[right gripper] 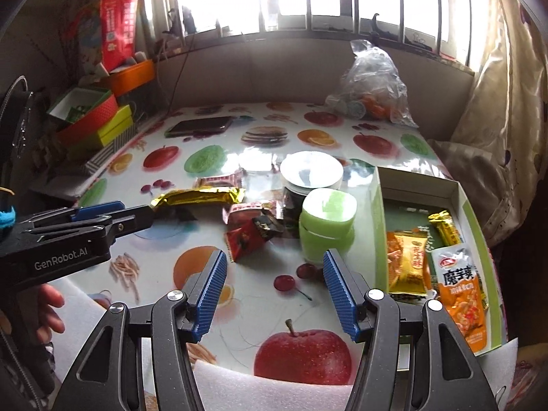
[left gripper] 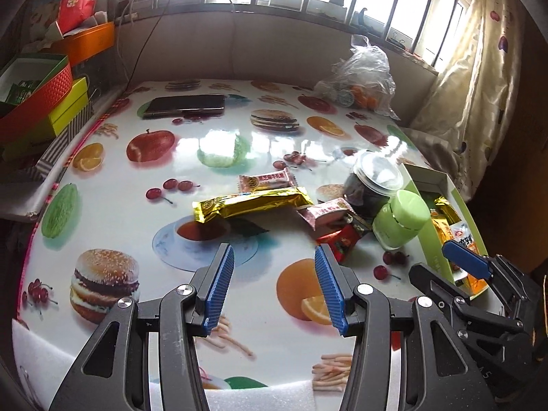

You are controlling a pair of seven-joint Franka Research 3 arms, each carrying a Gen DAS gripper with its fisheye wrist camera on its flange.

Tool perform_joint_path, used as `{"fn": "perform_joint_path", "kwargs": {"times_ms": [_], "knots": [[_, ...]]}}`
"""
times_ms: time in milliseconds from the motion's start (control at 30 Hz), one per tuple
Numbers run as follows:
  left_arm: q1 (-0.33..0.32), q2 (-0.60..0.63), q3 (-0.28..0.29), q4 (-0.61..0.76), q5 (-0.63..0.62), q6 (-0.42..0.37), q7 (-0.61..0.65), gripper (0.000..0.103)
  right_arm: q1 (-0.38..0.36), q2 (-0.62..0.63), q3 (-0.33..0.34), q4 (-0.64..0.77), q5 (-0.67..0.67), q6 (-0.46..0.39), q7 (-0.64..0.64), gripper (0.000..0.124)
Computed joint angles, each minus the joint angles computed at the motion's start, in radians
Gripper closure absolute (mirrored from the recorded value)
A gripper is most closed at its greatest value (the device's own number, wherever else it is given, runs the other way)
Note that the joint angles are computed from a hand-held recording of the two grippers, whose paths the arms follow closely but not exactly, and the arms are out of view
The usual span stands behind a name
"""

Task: Organize snacks
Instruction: 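Close the right tool on the red-black packet while the left reaches the gold bar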

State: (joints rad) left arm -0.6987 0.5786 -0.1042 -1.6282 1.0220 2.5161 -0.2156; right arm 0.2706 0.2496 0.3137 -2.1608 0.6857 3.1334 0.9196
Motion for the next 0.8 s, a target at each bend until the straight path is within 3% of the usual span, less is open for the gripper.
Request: {"fn": "perform_joint_path", "kwargs": {"times_ms": [100,300,467,600,667,733,800], "knots": [[0.012,-0.01,0.004,-0.029,-0.003,0.012,-0.016,0.052,0.077,0.038,-0.078,0.043,-0.082,-0.04,0.092,0.066],[0.037,-0.022,0.006,-0.072,-0.002,0.044,-0.045,0.052,0.158,0.115,-0.166,0.13,-0.209,-0.096,0.287,0.066],[0.052,-0.017,0.008,-0.086,-0.003,0.075,-0.052,0.052,0.151,0.175,-0.16,0.204,-0.254,-0.152,0.376,0.066],[0.063,-0.008,0.013,-0.086,-0.011,0.09,-0.044,0.052,0.233,0.209,-0.251,0.244,-0.368,-0.17,0.507,0.066],[0.069,-0.003,0.015,-0.082,-0.02,0.092,-0.028,0.052,0.245,0.226,-0.265,0.264,-0.409,-0.171,0.547,0.066],[0.074,0.003,0.017,-0.077,-0.03,0.092,-0.014,0.052,0.301,0.245,-0.332,0.292,-0.482,-0.195,0.634,0.066],[0.08,0.01,0.018,-0.069,-0.042,0.094,0.003,0.052,0.31,0.269,-0.345,0.322,-0.526,-0.211,0.678,0.066]]}}
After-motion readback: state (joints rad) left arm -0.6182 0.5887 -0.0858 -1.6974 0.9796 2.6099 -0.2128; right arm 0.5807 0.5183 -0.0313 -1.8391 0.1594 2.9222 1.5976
